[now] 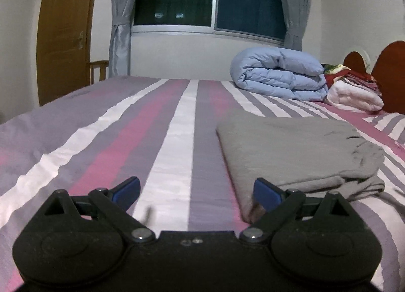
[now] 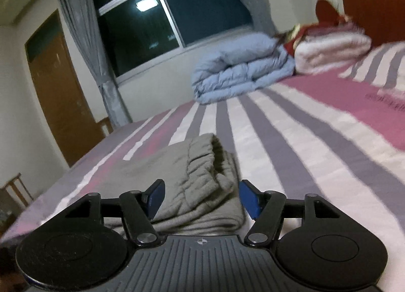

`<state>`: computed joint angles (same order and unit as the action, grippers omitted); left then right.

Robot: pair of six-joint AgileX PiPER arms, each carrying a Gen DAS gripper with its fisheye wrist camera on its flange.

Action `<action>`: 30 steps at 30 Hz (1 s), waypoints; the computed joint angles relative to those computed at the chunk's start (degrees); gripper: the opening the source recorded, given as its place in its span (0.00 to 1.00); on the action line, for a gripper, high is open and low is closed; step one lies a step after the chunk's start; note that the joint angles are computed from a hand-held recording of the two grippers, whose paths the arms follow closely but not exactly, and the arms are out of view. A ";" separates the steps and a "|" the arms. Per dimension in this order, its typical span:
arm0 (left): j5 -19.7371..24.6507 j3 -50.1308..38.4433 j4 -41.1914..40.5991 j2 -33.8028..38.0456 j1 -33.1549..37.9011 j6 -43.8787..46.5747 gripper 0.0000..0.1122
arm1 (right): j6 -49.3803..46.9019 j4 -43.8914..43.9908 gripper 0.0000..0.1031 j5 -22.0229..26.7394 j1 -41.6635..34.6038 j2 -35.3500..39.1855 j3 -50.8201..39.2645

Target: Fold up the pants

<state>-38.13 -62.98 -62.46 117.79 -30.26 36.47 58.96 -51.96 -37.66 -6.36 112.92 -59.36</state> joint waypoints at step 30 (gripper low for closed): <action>1.57 0.47 -11.88 -0.64 1.92 11.79 0.81 | 6.42 -3.89 0.71 0.84 -2.91 3.61 -2.39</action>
